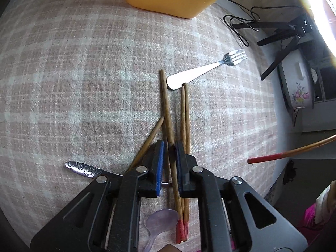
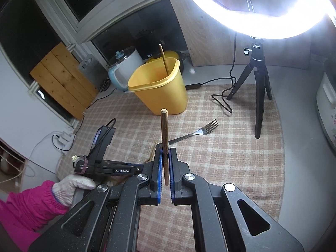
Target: Organize utensils
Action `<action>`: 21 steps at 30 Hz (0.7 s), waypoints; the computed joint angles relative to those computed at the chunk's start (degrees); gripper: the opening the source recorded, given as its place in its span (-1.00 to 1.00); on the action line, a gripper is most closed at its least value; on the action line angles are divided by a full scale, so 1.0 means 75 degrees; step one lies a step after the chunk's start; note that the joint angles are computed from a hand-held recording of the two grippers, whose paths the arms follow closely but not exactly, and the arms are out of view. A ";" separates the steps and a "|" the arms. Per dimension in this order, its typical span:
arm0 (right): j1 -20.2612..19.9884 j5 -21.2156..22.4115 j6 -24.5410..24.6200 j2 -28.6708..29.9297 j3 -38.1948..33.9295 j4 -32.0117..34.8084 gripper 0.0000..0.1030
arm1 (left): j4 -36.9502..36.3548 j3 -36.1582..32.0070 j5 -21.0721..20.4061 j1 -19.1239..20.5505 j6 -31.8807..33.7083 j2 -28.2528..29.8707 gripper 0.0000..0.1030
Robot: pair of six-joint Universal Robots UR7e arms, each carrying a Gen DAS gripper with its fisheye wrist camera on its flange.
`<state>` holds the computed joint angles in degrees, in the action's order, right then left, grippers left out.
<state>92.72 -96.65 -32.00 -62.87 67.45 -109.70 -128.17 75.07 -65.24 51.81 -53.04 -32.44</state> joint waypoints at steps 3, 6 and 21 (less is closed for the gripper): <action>-0.0046 0.0040 -0.0014 0.0033 -0.0057 0.0072 -0.91 | 0.0492 -0.0346 0.0224 -0.0050 -0.0005 0.0170 -0.82; -0.0073 0.0087 -0.0041 0.0075 -0.0136 0.0157 -0.91 | 0.0992 -0.0725 0.0443 -0.0110 0.0055 0.0377 -0.82; -0.0081 0.0089 -0.0235 0.0270 -0.0085 0.0204 -0.91 | -0.0270 -0.0136 0.1082 -0.0301 0.0517 0.0217 -0.92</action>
<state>92.11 -95.98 -33.76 -60.85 66.81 -108.16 -130.19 74.04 -57.12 49.55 -49.16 -30.81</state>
